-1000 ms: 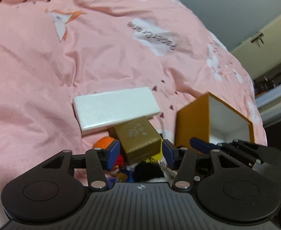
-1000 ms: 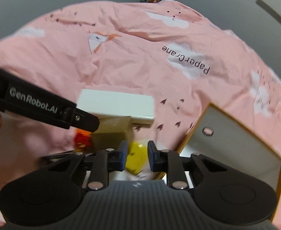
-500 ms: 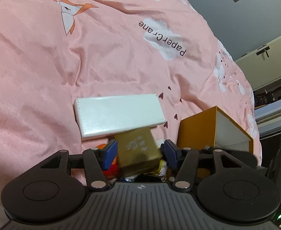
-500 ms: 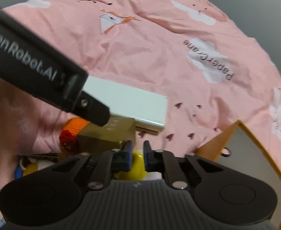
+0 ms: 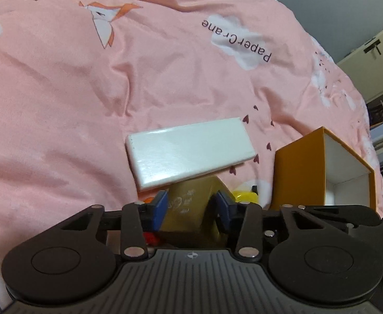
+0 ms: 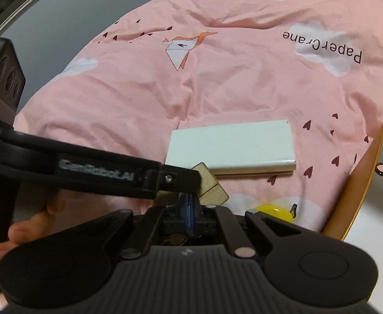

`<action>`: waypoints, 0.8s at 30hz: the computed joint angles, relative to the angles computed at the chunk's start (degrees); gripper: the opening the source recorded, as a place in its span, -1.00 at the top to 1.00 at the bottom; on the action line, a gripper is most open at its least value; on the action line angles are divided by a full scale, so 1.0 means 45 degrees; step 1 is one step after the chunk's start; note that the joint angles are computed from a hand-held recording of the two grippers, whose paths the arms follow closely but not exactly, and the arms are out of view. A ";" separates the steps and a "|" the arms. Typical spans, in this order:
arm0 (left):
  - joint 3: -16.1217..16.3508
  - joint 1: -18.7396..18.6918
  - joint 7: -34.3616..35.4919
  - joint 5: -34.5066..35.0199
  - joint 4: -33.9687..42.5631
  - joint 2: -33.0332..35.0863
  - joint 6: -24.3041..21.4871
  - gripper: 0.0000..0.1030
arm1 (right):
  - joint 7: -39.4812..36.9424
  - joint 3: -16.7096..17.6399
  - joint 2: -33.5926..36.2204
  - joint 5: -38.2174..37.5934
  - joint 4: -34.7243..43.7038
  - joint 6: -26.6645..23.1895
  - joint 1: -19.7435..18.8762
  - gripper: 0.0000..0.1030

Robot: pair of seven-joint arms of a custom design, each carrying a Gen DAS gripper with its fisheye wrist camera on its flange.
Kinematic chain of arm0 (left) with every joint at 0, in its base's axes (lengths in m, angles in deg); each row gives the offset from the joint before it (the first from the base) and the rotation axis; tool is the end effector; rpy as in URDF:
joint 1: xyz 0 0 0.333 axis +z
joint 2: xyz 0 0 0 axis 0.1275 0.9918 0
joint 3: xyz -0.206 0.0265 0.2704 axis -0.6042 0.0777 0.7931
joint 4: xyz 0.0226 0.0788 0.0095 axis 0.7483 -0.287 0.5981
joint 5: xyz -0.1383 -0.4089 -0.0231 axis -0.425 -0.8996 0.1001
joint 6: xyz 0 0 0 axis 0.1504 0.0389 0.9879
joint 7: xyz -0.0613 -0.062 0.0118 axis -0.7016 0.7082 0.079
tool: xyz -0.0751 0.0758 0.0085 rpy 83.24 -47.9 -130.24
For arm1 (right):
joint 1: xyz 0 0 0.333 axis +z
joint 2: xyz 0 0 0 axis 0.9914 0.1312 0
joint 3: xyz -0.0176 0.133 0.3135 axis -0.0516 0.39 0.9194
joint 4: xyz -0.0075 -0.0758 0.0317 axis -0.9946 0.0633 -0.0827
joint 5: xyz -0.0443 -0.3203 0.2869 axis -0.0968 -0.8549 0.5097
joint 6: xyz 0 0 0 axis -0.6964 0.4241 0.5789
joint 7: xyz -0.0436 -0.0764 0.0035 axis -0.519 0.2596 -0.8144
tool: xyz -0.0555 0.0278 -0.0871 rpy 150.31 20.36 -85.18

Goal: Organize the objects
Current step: 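Grasp the gold box with the left tool while the right tool grasps the yellow tape measure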

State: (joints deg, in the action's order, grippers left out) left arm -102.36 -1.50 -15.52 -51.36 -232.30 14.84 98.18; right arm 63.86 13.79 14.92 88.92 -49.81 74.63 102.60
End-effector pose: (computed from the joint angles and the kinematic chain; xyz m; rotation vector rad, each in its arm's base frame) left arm 0.3756 -0.2233 0.3847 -2.6300 1.3136 -0.8609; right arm 0.4882 0.2155 0.4240 -2.5070 0.5852 0.1826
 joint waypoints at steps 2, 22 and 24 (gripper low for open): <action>0.0069 -0.0108 0.0315 0.0061 -0.0018 0.0043 0.0095 0.09 | 0.0051 0.0017 -0.0051 -0.0119 -0.0030 0.0013 -0.0010 0.94; -0.0217 0.0379 -0.0060 0.0905 -0.0377 -0.1191 -0.0512 0.12 | -0.1081 0.0130 0.0206 -0.0647 -0.0459 0.1665 0.0482 0.91; 0.0023 0.0273 0.0286 0.0796 -0.0266 -0.1120 -0.0704 -0.06 | -0.1210 0.0205 0.0175 -0.0562 -0.0469 0.1679 0.0509 0.91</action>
